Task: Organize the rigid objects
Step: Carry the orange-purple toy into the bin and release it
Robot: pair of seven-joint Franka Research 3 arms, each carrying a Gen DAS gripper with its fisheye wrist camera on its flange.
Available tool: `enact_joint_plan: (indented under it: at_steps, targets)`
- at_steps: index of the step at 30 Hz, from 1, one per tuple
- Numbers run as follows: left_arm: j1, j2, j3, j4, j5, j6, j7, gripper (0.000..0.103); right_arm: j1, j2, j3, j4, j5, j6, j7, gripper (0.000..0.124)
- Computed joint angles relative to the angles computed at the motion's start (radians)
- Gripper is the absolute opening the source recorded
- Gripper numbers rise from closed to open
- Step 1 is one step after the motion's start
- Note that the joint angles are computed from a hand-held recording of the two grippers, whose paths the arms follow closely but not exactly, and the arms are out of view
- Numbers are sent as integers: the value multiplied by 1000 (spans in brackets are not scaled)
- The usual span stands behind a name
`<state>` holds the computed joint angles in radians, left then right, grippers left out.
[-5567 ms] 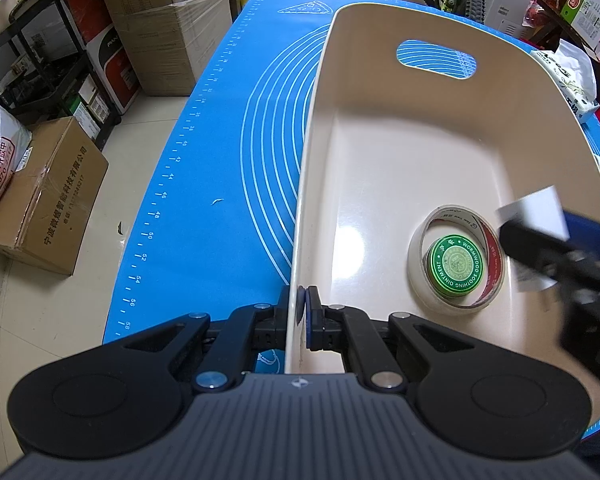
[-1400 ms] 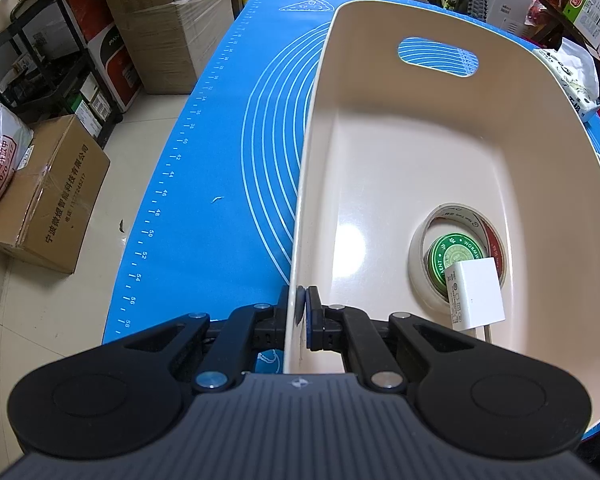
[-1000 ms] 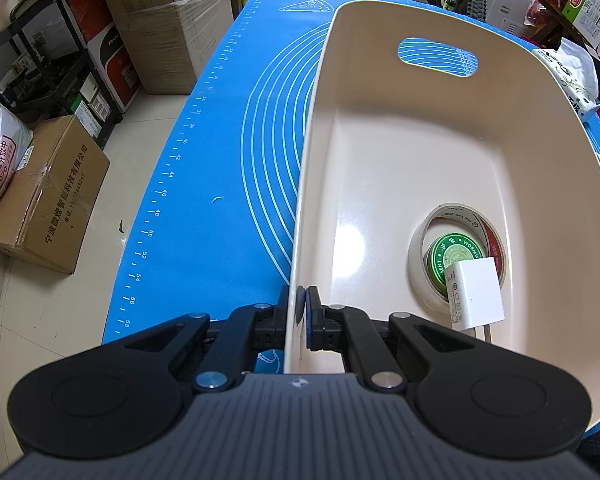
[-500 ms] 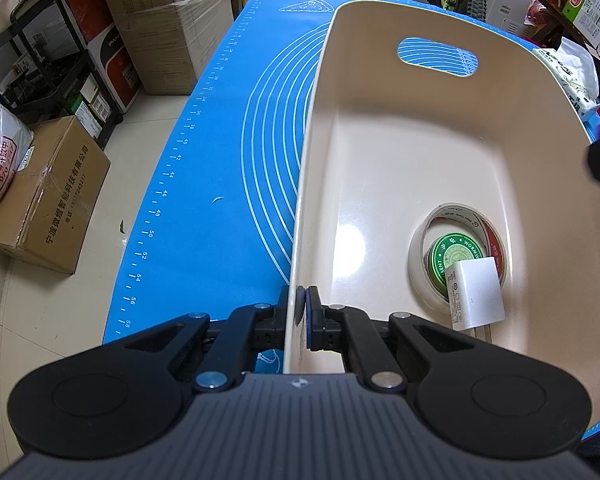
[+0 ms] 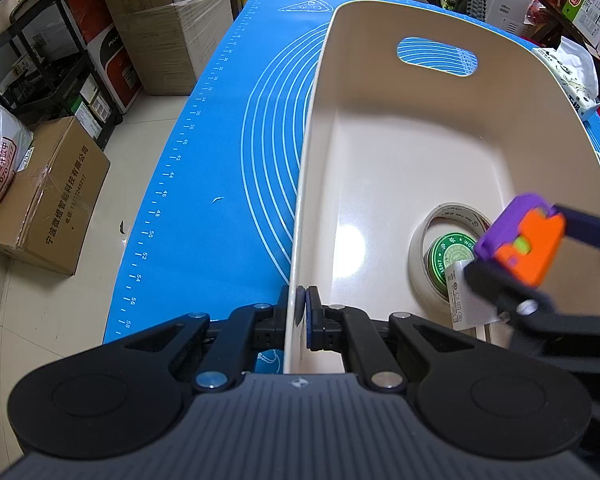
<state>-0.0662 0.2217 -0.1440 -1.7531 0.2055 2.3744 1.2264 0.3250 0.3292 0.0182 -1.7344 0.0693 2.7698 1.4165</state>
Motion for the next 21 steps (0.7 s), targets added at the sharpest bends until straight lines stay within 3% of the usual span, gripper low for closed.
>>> enact_joint_plan:
  at_steps: [6, 21]
  targets:
    - [0, 2, 0, 3, 2, -2, 0, 7, 55, 32, -48, 50, -144, -101, 59, 75]
    - [-2, 1, 1, 5, 11, -6, -5, 8, 23, 17, -16, 23, -133, -66, -1, 79]
